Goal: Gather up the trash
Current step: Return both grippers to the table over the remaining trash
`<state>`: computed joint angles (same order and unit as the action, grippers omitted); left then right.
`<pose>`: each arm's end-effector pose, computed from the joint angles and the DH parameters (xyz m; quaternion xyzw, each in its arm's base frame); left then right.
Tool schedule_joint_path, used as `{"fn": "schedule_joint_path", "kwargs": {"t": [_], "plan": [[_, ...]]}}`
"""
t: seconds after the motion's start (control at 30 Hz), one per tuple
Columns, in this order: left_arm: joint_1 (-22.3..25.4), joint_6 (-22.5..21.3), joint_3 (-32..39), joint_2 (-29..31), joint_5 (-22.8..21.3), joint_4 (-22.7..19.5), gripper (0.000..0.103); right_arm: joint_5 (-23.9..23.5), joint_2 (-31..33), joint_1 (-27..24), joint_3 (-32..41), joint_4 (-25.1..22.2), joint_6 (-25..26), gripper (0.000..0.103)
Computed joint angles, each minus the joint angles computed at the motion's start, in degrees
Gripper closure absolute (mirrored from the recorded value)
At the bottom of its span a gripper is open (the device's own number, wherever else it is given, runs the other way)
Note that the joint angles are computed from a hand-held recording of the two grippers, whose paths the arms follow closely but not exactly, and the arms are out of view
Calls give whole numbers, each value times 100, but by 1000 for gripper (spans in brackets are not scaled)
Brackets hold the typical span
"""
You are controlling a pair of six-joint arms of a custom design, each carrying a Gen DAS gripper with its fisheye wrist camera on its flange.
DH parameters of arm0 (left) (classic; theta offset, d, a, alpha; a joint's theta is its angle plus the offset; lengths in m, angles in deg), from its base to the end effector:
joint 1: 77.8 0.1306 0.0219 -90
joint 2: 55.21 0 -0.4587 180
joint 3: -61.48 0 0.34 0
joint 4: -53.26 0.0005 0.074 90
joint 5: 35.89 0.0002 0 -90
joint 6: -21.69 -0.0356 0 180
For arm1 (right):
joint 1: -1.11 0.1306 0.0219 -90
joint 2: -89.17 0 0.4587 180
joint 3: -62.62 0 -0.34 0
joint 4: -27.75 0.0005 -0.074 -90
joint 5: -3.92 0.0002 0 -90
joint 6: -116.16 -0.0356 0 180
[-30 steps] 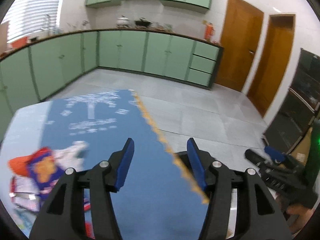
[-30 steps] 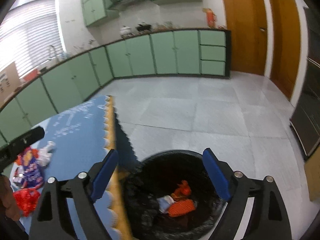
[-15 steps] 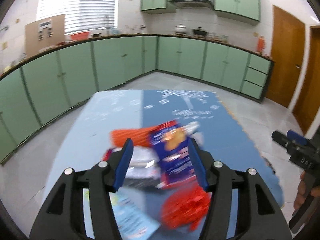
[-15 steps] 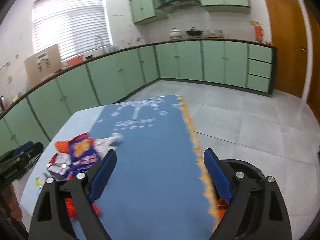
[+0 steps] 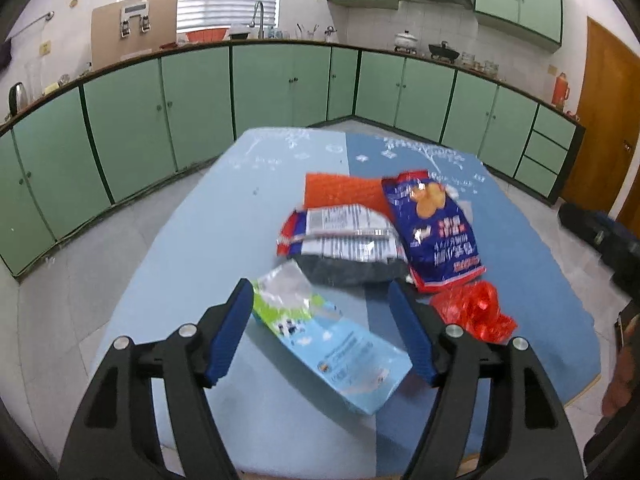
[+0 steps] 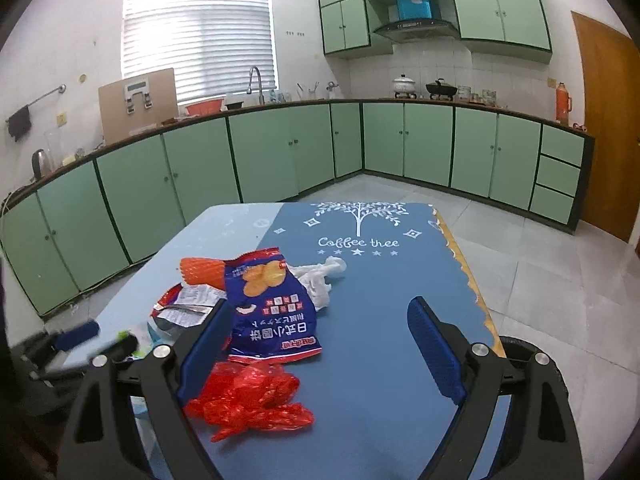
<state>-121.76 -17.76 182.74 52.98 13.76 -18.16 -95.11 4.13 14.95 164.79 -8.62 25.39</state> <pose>0.4110 -0.3650 0.5571 -0.1458 0.8962 0.0372 0.4174 0.4785 0.1231 0.5769 -0.1374 0.8495 0.1315 0.4920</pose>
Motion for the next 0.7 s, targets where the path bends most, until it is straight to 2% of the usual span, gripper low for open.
{"fn": "schedule_joint_path", "kwargs": {"t": [0.17, 0.33, 0.43, 0.47, 0.5, 0.53, 0.6, 0.7], "plan": [[-26, 146, -86, 115, -12, -117, 28, 146, -73, 48, -78, 82, -23, 16], [83, 379, -67, 257, 230, -292, 27, 181, -78, 67, -135, 69, 12, 16], [162, 482, -169, 237, 377, -188, 26, 158, -45, 61, -168, 44, -5, 16], [180, 499, -162, 246, 401, -210, 28, 142, -31, 58, -178, 36, -9, 16], [187, 525, -141, 265, 386, -256, 36, 124, -12, 59, -185, 15, -14, 16], [201, 566, -112, 286, 376, -335, 38, 105, -2, 60, -197, 2, -11, 16], [263, 668, -142, 253, 435, -374, 50, -50, 34, 65, -196, -95, 66, 16], [354, 795, -222, 155, 545, -378, 57, -361, 130, 104, -143, -402, 361, 16]]}}
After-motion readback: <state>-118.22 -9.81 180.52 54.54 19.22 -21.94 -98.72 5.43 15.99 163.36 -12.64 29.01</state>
